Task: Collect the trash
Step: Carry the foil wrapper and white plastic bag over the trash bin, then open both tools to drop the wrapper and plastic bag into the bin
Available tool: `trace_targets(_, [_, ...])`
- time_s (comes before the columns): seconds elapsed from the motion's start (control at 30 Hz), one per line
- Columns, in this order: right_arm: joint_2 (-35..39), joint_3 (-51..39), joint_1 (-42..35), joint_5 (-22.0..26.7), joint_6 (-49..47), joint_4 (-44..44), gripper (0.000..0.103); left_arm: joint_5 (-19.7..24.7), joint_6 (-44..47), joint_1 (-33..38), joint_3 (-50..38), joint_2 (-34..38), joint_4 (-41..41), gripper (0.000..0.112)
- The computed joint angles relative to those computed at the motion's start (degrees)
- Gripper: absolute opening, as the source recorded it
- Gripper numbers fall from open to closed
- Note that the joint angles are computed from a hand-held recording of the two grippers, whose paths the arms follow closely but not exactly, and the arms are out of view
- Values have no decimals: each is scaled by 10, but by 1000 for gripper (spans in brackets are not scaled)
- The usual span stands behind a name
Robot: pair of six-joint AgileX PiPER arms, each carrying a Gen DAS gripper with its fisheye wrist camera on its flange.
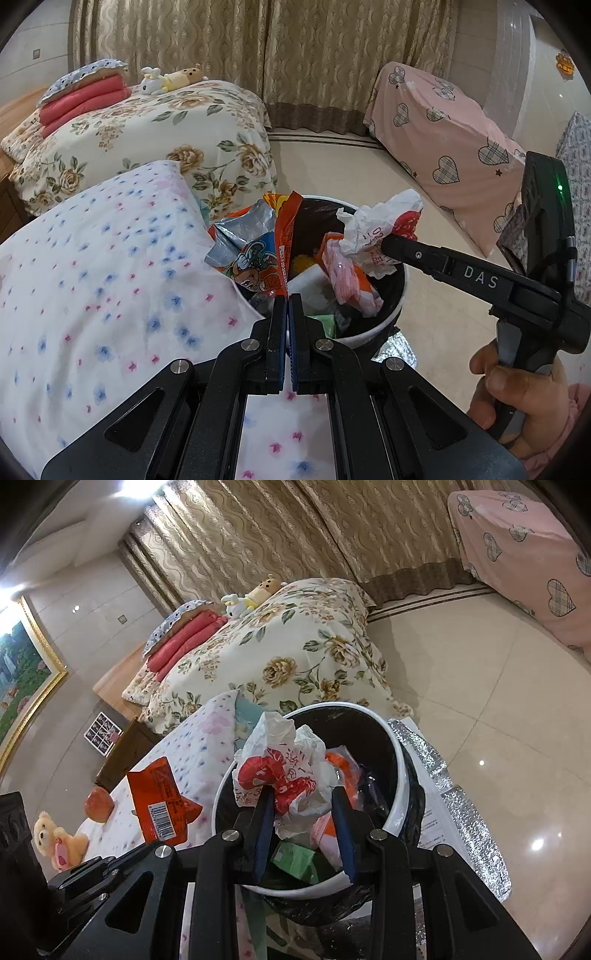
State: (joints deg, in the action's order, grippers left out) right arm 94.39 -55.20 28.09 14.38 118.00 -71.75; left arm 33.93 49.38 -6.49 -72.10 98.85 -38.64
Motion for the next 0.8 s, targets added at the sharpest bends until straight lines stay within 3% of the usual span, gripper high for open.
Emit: trace_targets(0.8, [24, -32, -42, -30, -183, 157, 34, 16, -61, -32, -56, 46, 51, 1])
